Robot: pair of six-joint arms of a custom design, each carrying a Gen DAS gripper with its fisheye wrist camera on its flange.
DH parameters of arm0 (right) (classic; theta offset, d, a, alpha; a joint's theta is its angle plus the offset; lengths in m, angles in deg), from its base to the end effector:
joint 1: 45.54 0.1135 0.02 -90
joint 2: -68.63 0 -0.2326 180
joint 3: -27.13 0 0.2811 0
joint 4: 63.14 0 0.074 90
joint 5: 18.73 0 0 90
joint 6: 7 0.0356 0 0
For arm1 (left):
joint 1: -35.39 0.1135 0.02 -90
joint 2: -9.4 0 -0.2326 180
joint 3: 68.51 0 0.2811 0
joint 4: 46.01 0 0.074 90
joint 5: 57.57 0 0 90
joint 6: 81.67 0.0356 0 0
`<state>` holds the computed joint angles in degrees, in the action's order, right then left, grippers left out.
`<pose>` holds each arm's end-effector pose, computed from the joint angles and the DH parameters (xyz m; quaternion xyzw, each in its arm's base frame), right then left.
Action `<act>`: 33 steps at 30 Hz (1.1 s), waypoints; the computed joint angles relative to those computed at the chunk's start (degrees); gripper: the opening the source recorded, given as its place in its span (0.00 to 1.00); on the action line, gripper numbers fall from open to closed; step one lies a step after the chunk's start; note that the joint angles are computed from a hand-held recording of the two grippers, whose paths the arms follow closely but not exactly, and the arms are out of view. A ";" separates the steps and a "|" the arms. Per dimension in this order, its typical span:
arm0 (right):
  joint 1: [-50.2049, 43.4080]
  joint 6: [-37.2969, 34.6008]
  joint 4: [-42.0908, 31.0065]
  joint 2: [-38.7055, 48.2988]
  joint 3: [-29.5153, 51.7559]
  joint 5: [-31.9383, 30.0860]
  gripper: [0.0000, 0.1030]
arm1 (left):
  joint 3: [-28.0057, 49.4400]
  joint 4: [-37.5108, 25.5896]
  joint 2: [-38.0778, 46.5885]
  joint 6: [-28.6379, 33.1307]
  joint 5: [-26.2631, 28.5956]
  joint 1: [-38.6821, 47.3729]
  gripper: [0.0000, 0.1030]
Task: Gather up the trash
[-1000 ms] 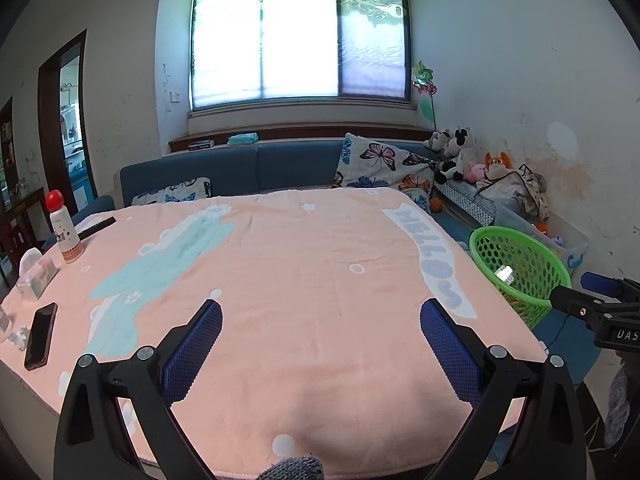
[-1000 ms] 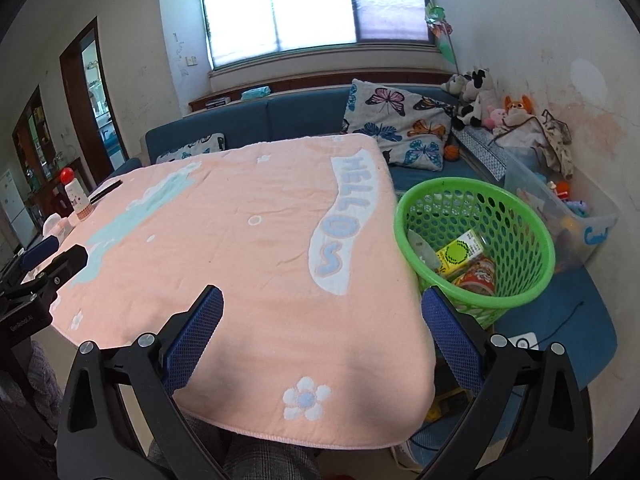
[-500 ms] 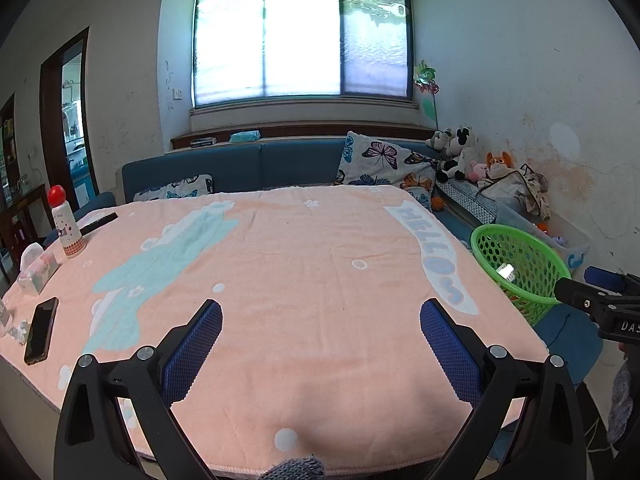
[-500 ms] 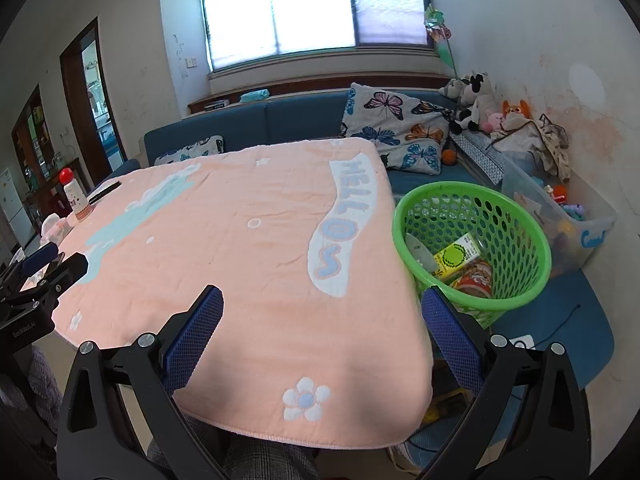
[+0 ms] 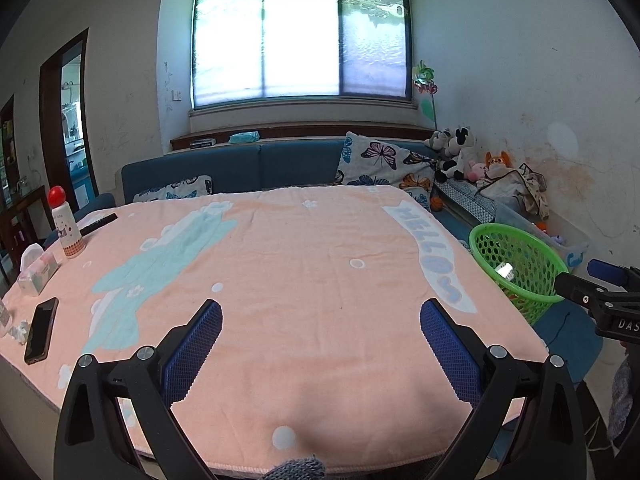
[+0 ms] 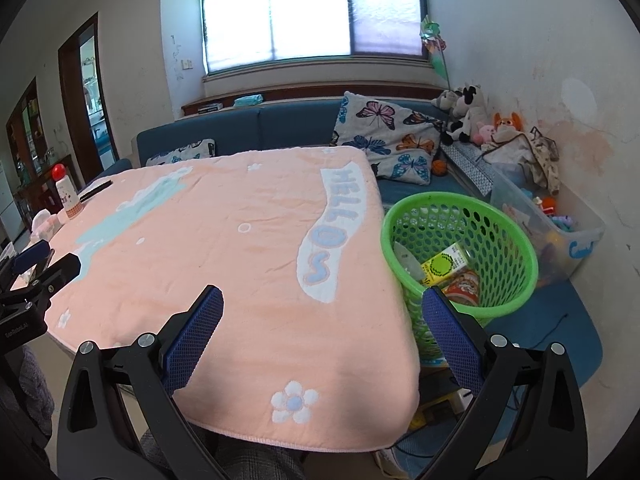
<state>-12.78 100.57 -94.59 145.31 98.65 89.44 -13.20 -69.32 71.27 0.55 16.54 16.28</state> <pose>0.2860 0.1708 0.2503 -0.0463 0.8838 0.0610 0.4615 0.2710 -0.0836 0.2326 0.0157 0.8598 0.0010 0.5104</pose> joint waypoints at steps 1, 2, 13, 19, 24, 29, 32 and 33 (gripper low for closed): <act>0.06 -0.01 0.13 0.03 -0.05 0.17 0.96 | 0.06 -0.04 0.03 -0.01 -0.08 -0.02 0.93; 0.09 -0.03 0.24 -0.06 -0.14 0.42 0.96 | -0.10 -0.11 -0.21 -0.04 -0.03 0.01 0.93; 1.18 -0.60 1.14 -0.10 -0.62 3.97 0.96 | 0.22 -0.37 0.14 -0.51 -0.67 -0.82 0.93; 1.50 -0.76 1.51 -0.43 -1.21 4.87 0.96 | 0.42 -0.60 0.17 -0.90 -1.69 -1.54 0.93; 1.66 -0.84 1.82 -0.93 -1.61 5.13 0.96 | 0.83 -0.54 0.80 -0.83 -2.17 -1.71 0.93; 1.61 -0.86 1.82 -1.03 -1.68 5.00 0.96 | 0.83 -0.47 0.84 -1.16 -2.79 -1.97 0.93; 1.71 -0.83 1.87 -1.22 -1.87 5.25 0.96 | 0.80 -0.48 0.70 -1.23 -2.81 -2.06 0.93; 1.69 -0.85 1.85 -1.18 -1.80 5.23 0.96 | 0.83 -0.43 0.71 -1.29 -2.93 -2.14 0.93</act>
<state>-11.09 99.72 -92.73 144.12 96.85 94.67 -12.37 -69.75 71.98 -0.75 13.61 14.13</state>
